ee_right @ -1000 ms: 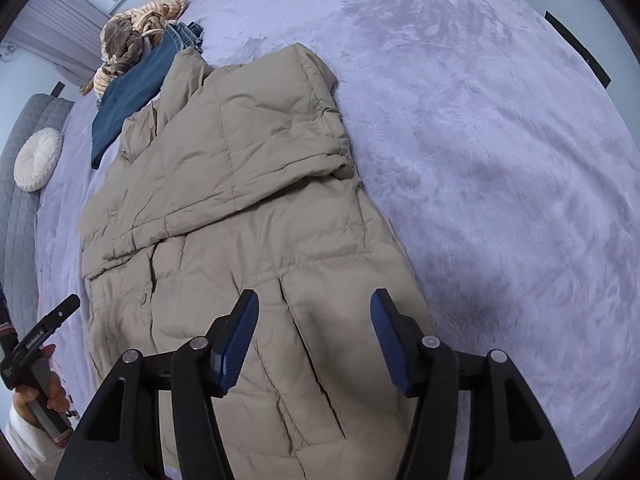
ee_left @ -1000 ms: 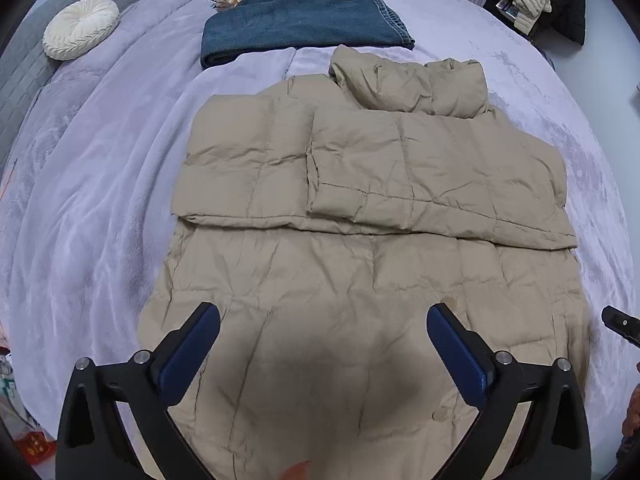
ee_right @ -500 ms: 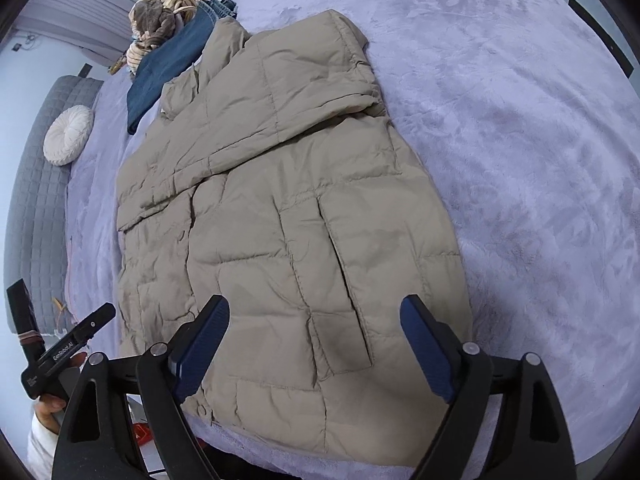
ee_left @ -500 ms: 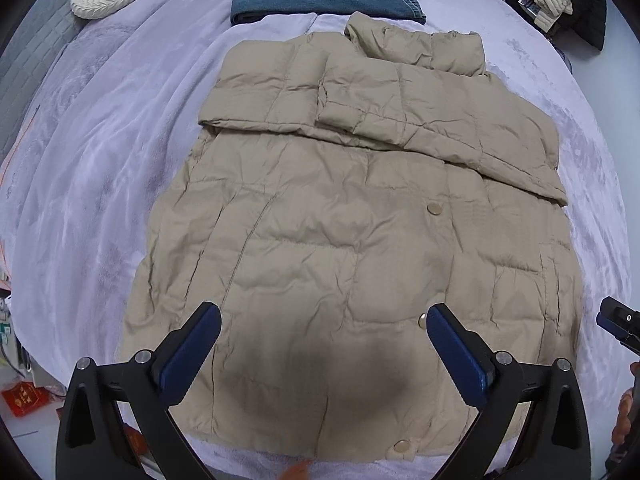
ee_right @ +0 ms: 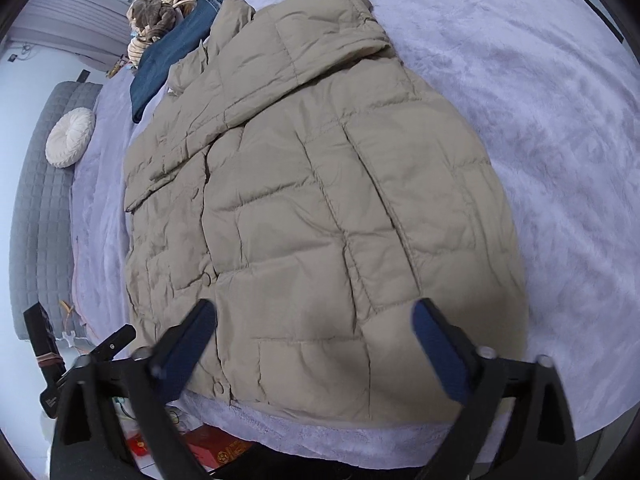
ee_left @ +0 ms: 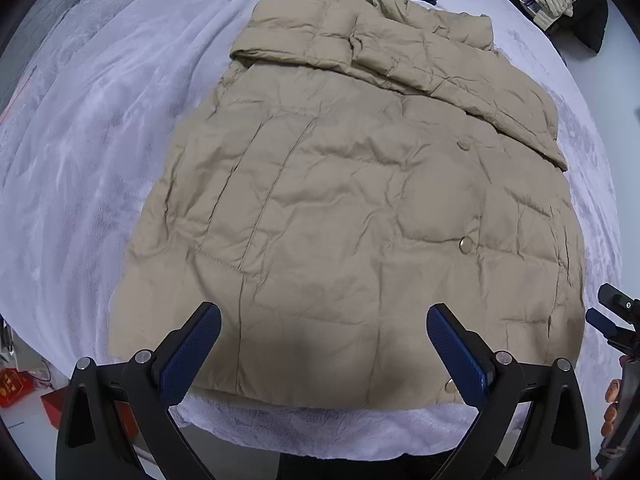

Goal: Fold large clothes
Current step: 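Move both tools toward the jacket hem to prepare the next fold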

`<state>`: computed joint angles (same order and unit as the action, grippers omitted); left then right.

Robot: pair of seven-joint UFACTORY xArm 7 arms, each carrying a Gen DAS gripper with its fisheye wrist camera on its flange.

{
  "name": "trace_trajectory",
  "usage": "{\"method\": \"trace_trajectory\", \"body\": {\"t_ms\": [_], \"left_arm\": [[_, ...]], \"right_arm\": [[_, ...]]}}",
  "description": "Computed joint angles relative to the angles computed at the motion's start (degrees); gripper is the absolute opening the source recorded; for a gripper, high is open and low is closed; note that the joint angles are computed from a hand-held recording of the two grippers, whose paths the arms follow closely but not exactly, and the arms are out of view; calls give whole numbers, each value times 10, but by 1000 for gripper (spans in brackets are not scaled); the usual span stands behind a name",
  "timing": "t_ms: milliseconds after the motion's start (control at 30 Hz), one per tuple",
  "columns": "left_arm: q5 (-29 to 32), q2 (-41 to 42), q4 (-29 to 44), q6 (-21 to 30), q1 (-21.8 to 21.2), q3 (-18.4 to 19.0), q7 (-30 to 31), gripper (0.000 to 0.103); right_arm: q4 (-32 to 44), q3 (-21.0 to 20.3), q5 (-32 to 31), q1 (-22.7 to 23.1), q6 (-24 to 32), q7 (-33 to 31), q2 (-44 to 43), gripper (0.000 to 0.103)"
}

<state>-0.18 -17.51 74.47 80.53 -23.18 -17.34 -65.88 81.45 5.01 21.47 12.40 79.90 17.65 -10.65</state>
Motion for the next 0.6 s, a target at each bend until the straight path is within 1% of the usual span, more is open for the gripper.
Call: {"method": "trace_trajectory", "body": {"t_ms": [133, 367, 600], "left_arm": [[-29, -65, -67, -13, -3, 6, -3, 103], [-99, -195, -194, -55, 6, 22, -10, 103], [-176, -334, -320, -114, 14, 41, -34, 103]], "right_arm": [[-64, 12, -11, 6, -32, 33, -54, 103], [-119, 1, 21, 10, -8, 98, -101, 103], [-188, -12, 50, 6, -12, 142, -168, 103]]}}
